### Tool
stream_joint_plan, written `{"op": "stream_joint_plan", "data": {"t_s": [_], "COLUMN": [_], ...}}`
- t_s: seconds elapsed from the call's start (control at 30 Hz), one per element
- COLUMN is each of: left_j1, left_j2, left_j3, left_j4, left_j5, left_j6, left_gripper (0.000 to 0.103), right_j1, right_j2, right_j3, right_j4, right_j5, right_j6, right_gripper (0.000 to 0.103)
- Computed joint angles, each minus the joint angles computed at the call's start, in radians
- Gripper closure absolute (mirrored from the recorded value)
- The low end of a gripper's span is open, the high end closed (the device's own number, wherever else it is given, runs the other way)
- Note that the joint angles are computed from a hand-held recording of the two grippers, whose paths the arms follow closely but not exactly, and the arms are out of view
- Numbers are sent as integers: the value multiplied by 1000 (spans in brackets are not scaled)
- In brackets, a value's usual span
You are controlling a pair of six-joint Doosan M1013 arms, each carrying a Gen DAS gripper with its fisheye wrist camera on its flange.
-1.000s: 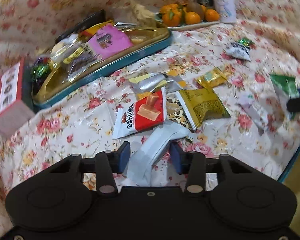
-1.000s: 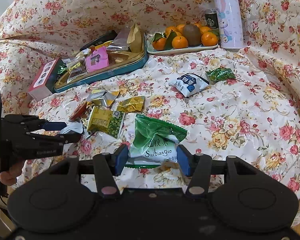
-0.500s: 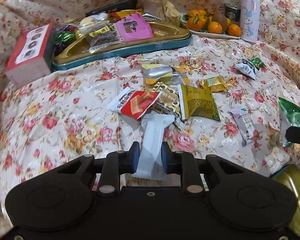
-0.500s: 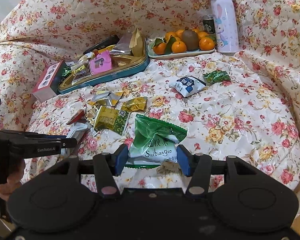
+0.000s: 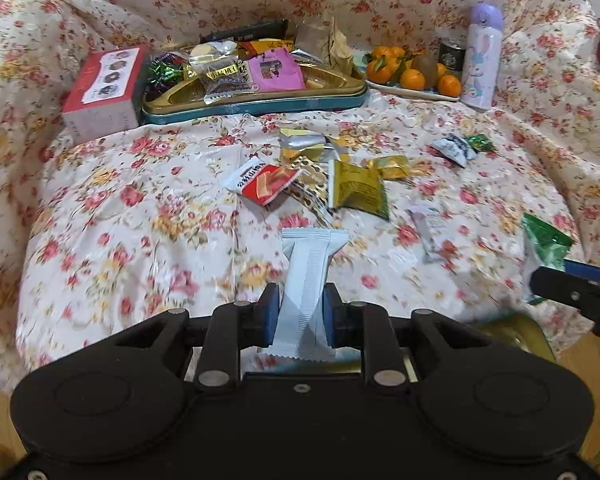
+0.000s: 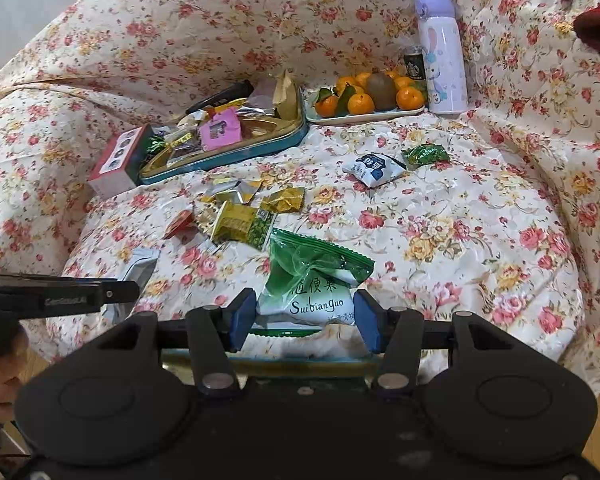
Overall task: Organize snacks
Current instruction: 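Carry both packets over the gold tray and open both grippers to drop them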
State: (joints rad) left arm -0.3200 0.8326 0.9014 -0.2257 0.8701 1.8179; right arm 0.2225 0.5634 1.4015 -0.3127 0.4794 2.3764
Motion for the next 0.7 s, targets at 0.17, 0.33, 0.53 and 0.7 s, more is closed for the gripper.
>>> {"op": "stream_joint_plan", "data": {"t_s": [0.17, 0.33, 0.53, 0.7], "left_j1": [-4, -13, -18, -27], "left_j2": [-66, -119, -164, -188], "left_j3": [109, 202, 286, 337], "left_j4": [0, 24, 18, 49], "left_j5": [-58, -102, -125, -138], "left_j6": [4, -19, -41, -84], "left_gripper": [73, 73, 73, 73], "right_j1": [12, 25, 41, 51], "right_j2": [-30, -62, -90, -105], "right_j3": [41, 88, 131, 155], "right_j4": [3, 26, 46, 57], "right_j5": [-20, -37, -36, -29], "right_j6": [-5, -31, -58, -77], "right_gripper": [48, 48, 48, 48]}}
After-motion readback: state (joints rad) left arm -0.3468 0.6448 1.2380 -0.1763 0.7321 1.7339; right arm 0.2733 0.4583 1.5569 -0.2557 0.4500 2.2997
